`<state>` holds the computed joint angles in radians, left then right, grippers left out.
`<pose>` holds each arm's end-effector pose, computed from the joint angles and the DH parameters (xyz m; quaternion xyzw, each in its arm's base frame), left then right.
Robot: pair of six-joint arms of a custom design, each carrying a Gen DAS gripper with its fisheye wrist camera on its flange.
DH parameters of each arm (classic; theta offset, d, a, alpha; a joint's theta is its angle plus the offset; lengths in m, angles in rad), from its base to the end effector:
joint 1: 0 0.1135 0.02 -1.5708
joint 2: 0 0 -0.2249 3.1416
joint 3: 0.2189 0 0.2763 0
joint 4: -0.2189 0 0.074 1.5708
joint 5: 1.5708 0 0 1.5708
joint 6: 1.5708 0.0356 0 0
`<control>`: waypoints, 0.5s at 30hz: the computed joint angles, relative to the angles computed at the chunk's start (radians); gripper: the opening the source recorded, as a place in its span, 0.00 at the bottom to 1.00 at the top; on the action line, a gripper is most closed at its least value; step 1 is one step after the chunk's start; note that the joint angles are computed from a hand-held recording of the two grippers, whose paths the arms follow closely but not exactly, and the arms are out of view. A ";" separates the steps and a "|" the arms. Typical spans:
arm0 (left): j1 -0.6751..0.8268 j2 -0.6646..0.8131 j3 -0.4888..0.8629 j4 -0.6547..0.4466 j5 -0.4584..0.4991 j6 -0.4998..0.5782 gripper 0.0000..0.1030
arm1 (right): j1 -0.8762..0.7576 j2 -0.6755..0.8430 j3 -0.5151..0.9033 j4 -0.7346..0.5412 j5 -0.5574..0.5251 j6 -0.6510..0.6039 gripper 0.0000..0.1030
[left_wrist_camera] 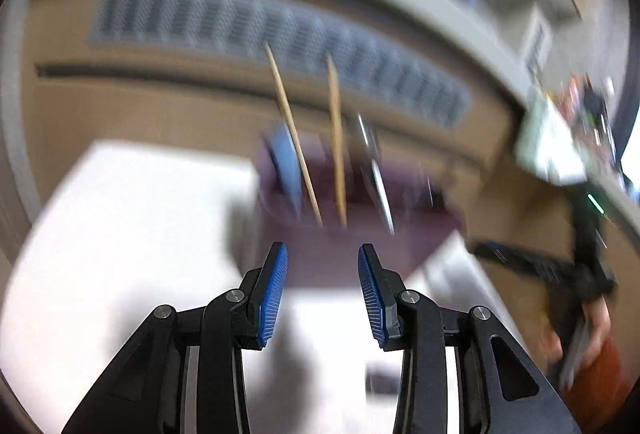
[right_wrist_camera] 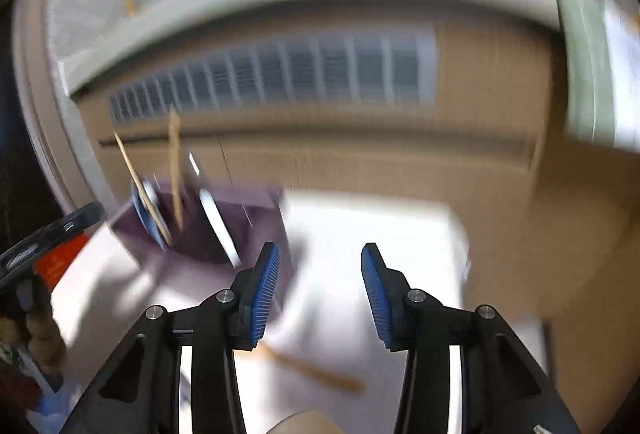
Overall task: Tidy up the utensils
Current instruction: 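Grasp the wooden spoon with the right tool while the left grasps the shovel scoop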
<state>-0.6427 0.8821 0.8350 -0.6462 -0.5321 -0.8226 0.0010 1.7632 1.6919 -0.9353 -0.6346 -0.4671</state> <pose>0.1948 -0.1233 0.2675 -0.1897 0.8599 -0.0972 0.4639 0.3912 0.0215 0.2881 -0.2961 0.8675 0.2305 0.3265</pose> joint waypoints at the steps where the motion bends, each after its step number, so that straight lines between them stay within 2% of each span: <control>1: -0.020 0.022 -0.003 -0.011 0.025 -0.017 0.37 | -0.006 0.107 0.077 -0.092 -0.009 -0.018 0.39; 4: -0.094 0.078 0.007 -0.048 0.085 -0.076 0.37 | -0.007 0.239 0.152 -0.171 0.000 -0.015 0.40; 5: -0.124 0.088 0.014 -0.066 0.078 -0.093 0.37 | -0.021 0.210 0.107 -0.129 -0.032 -0.017 0.38; 6: -0.151 0.094 0.020 -0.084 0.062 -0.112 0.37 | -0.025 0.200 0.106 -0.152 -0.031 -0.032 0.38; 9: -0.214 0.090 0.022 -0.131 0.034 -0.185 0.37 | -0.036 0.199 0.115 -0.302 -0.076 -0.142 0.38; 12: -0.240 0.071 0.010 -0.156 0.031 -0.262 0.37 | -0.025 -0.006 -0.125 -0.227 -0.010 -0.228 0.39; 15: -0.274 0.070 0.010 -0.198 0.016 -0.331 0.37 | -0.001 -0.153 -0.261 -0.261 0.032 -0.342 0.39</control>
<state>-0.9164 0.9522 0.8446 -0.8438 -0.5157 -1.1538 -0.0001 1.6104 1.4313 -1.1964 -0.6025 -0.8087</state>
